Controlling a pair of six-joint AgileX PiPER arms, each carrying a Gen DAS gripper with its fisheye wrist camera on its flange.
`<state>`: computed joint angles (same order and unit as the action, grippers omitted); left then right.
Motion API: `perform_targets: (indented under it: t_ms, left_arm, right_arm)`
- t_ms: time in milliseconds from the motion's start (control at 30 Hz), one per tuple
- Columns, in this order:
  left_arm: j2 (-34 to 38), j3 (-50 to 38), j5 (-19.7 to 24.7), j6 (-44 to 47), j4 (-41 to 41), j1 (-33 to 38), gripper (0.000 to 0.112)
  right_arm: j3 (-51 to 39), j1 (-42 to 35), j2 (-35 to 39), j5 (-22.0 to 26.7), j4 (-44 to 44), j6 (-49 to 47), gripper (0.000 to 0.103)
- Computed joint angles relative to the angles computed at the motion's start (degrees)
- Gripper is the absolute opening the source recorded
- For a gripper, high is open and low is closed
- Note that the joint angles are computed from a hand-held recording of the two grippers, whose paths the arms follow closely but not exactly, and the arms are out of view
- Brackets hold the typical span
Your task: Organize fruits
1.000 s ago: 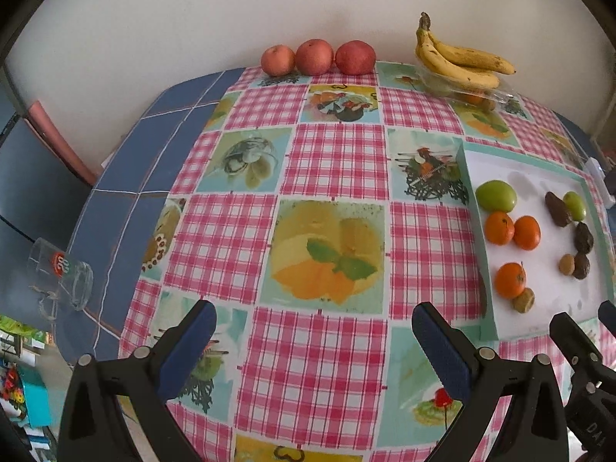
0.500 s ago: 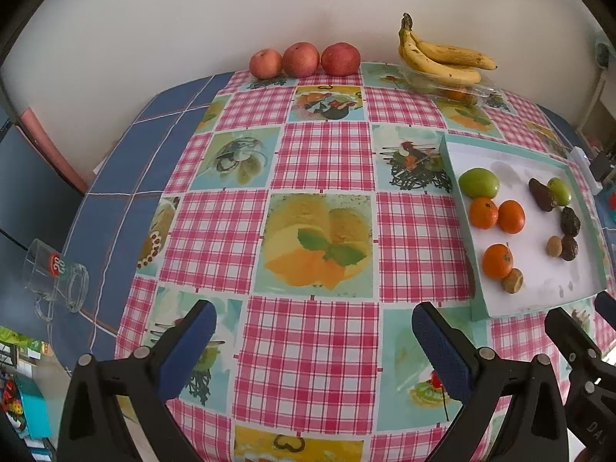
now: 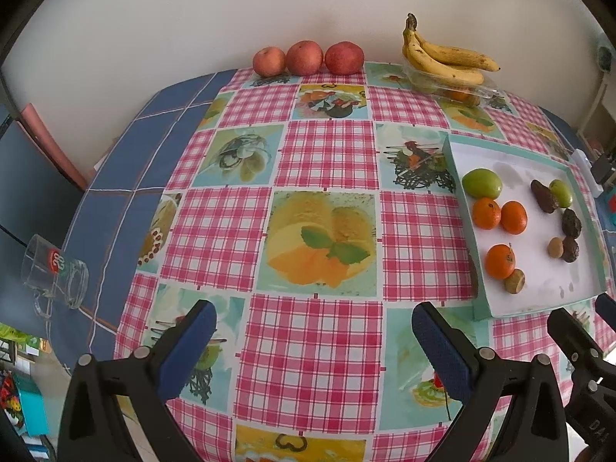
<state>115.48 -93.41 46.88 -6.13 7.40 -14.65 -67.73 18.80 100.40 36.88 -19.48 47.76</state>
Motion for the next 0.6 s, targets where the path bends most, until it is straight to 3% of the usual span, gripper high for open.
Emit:
perform_targets:
  t_ms: [600]
  left_arm:
    - [0.6, -0.5, 0.2, -0.7, 0.4, 0.4, 0.103]
  right_arm:
    - [0.3, -0.8, 0.3, -0.5, 1.0, -0.5, 0.090]
